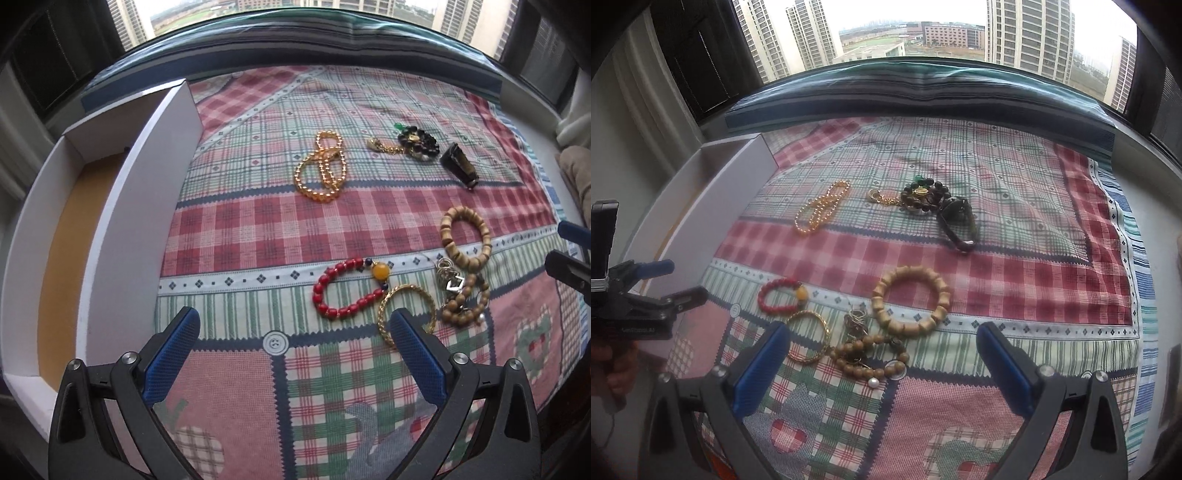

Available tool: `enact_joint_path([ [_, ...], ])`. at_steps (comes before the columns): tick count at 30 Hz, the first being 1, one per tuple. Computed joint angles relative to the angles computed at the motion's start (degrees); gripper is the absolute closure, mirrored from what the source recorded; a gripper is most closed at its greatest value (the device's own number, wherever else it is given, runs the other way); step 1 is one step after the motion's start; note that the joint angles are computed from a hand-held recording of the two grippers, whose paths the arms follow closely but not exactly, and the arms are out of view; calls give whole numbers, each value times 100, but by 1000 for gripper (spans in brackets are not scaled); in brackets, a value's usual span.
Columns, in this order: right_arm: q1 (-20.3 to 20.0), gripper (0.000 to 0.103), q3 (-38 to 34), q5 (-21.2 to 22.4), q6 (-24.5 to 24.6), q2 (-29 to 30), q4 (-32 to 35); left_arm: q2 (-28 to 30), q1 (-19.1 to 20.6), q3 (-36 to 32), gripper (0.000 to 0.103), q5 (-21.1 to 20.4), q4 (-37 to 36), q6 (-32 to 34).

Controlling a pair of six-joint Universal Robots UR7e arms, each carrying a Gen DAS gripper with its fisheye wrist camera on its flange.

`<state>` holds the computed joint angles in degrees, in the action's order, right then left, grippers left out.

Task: Organize jewelry
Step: 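Grasp the red bead bracelet with the left tool while the right tool grasps the wooden bead bracelet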

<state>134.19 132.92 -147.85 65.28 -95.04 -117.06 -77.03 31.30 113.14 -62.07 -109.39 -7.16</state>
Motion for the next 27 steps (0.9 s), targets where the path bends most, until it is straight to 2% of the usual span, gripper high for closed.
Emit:
enact_joint_path([
  [5,-613,7,297,255,-989,156,-1219,388,135,27,1,127,-277,93],
  [10,-1163,8,479,601,-1561,398,-2167,754,270,55,1,311,-417,79],
  [13,-1527,8,542,811,-1744,507,-2421,921,308,124,2,459,-455,90],
  [16,-1831,8,557,972,-1906,659,-2603,1028,362,168,9,561,-391,86],
  [18,-1929,12,539,936,-2009,800,-2700,1017,404,196,9,511,-554,75],
  [19,-1991,19,520,946,-2065,870,-2746,1018,418,182,10,473,-559,50],
  [20,-2059,26,496,979,-2089,920,-2745,1011,430,171,19,401,-578,47],
  [21,-2123,31,450,989,-2058,975,-2665,997,448,150,34,267,-591,68],
  [22,-2118,35,371,861,-1931,1053,-2479,989,462,125,43,107,-599,114],
  [23,-2091,46,285,736,-1792,1124,-2297,972,436,134,70,-20,-619,203],
  [24,-2060,52,174,610,-1561,1184,-1970,966,344,179,94,-5,-630,338],
  [26,-2030,86,49,506,-1385,1248,-1667,972,181,283,96,128,-671,545],
  [27,-2041,85,24,531,-1381,1240,-1615,973,189,258,96,34,-638,529],
])
